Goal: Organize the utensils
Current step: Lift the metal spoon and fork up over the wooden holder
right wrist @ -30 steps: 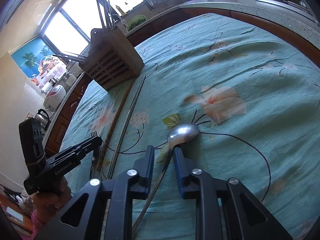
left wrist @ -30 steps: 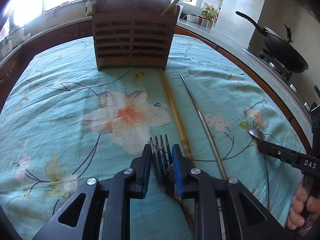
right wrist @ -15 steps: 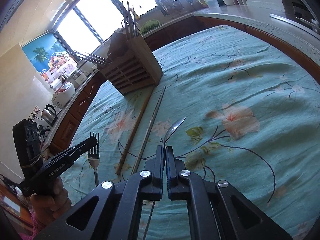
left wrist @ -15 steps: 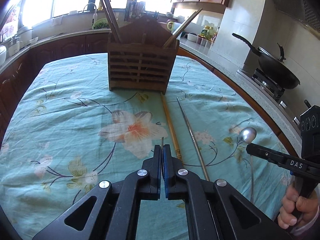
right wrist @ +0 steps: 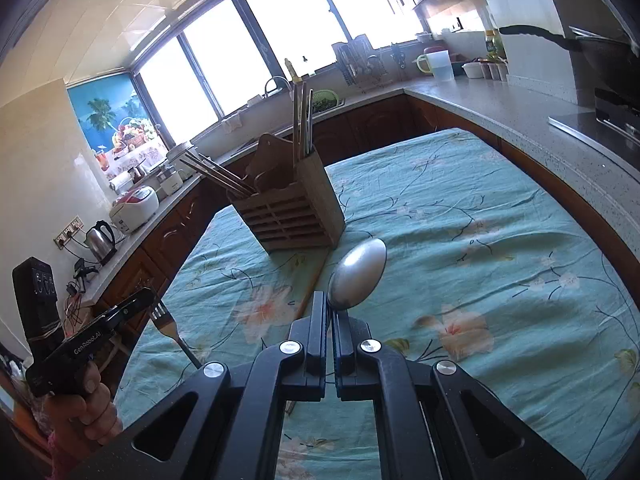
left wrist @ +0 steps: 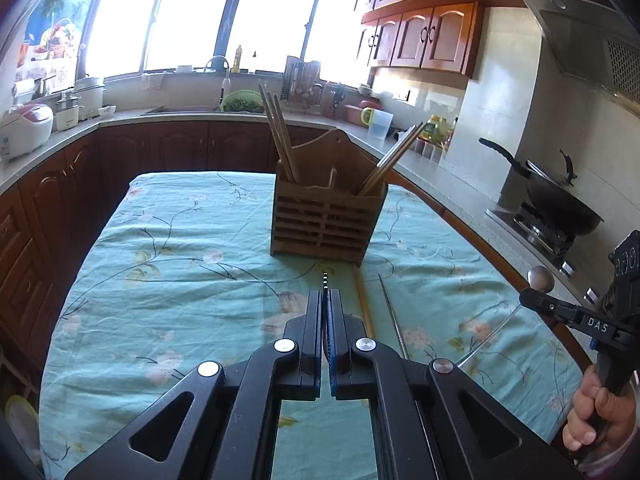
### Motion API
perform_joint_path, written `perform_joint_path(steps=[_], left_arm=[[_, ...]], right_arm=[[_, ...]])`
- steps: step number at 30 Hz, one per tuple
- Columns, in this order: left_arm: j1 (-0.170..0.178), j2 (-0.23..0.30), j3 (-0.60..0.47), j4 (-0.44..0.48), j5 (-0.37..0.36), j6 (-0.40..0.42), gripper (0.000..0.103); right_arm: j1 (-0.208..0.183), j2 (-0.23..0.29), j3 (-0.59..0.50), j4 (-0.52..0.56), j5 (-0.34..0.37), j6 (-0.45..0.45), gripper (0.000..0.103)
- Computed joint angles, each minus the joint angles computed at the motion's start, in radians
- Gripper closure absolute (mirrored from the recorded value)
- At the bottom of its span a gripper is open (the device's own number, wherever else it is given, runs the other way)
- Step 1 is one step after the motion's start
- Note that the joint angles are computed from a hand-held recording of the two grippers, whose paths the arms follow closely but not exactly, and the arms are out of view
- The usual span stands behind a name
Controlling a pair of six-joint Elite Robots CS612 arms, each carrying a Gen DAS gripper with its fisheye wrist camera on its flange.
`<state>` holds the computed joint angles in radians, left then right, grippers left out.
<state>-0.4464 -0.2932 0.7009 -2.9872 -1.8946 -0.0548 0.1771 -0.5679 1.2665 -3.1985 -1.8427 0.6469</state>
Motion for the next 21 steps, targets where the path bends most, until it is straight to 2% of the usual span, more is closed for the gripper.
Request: perform_joint_path(steps=[4,8,21], left_arm=[[0.003,-0.01,0.025,-0.059,0.029,-0.028,0.103],[0.006,-0.011,0.025,-0.076,0.035,-0.04,0.102],[0.005,0.054,-0.118,-0.032,0.073,-0.039,0.103]], right_arm=[[-0.001,0.004,-0.015,-0.01,-0.004,-0.021,0.101],[-0.002,0.011,-0.035,-0.014,-0.011,-0.036,0.101],[-0.006,0.034,-0.095,-0.01,-0.028,-0.075,0.101]])
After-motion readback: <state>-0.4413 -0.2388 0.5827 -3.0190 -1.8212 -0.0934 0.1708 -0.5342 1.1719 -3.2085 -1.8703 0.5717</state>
